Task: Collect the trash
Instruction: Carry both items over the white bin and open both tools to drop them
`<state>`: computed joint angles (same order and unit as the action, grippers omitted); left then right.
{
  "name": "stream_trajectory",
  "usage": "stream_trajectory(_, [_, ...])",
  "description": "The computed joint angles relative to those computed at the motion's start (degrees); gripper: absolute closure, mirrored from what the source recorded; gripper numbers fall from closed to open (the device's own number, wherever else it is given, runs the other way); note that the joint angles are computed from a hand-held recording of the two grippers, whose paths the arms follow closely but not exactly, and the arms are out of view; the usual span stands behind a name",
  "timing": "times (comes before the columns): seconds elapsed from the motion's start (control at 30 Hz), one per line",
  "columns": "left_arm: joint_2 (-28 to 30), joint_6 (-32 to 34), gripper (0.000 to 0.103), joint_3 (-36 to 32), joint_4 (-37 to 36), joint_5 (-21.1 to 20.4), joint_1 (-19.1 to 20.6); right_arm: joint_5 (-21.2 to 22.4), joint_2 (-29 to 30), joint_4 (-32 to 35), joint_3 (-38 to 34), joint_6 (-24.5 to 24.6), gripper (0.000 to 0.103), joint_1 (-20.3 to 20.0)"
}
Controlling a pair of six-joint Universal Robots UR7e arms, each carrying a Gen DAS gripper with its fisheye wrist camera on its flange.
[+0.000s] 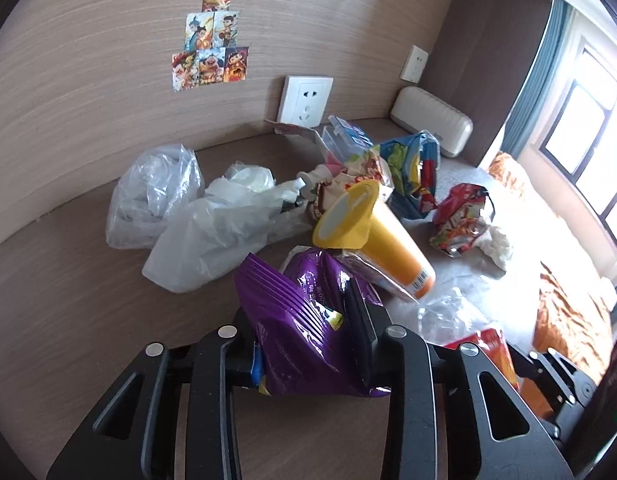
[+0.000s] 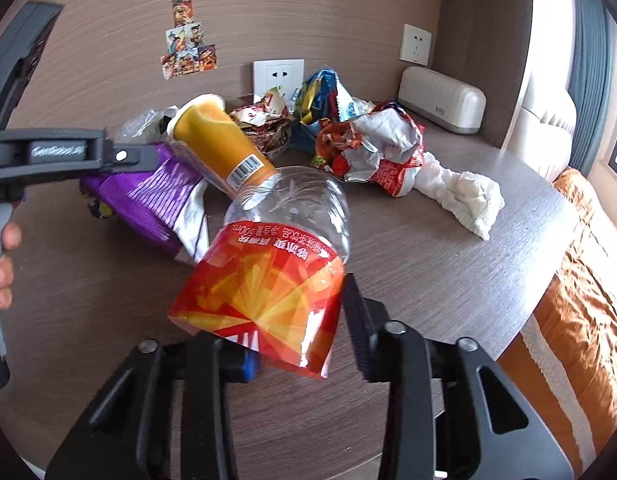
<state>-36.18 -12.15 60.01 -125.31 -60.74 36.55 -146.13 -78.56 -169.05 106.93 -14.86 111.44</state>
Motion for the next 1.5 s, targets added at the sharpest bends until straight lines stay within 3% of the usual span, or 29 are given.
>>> stream_trajectory(0.3, [-3.5, 3.0, 0.072, 1.7, 0.4, 1.8, -1.9, 0.8, -0.9, 0.5, -2.5, -0.8, 0.094, 1.7])
stream_trajectory(0.6, [-4.1, 5.5, 0.072, -0.5, 1.4, 2.6, -4.2, 1.1, -2.3, -0.8, -5.0, -1.3, 0.096, 3.4])
stream_trajectory(0.77, [-1.6, 8.5, 0.072, -3.9, 1.6, -1.7, -6.0, -3.2, -4.4, -4.2, -4.9, -3.9, 0.096, 4.8])
stream_trajectory(0.9, [2.6, 10.5, 0.072, -7.6, 2.0, -8.1, -7.6, -8.2, -7.8, -5.3, -3.5, -4.5, 0.096, 5.4])
stream_trajectory(1.07, [8.6, 11.9, 0.072, -11.5, 3.9, -15.4, -9.9, -14.6, -15.0, -2.3, -0.1, -2.0, 0.096, 4.8])
stream_trajectory(1.2, [14.1, 12.3, 0.072, -14.3, 5.6, -21.3, -11.9, -18.6, -23.1, 6.8, 3.6, 5.5, 0.096, 2.4])
stream_trajectory(1.3, [18.0, 12.2, 0.072, -16.1, 6.6, -24.6, -13.1, -18.0, -29.8, 15.6, 6.2, 12.0, 0.096, -1.7])
stream_trajectory(1.4, [23.0, 12.4, 0.072, -17.6, 7.5, -26.7, -14.4, -13.8, -35.4, 20.2, 8.9, 13.4, 0.096, -8.4])
stream_trajectory(1.5, [26.6, 12.3, 0.072, -17.4, 7.5, -27.5, -14.7, -5.8, -40.0, 20.2, 12.3, 9.1, 0.096, -19.2])
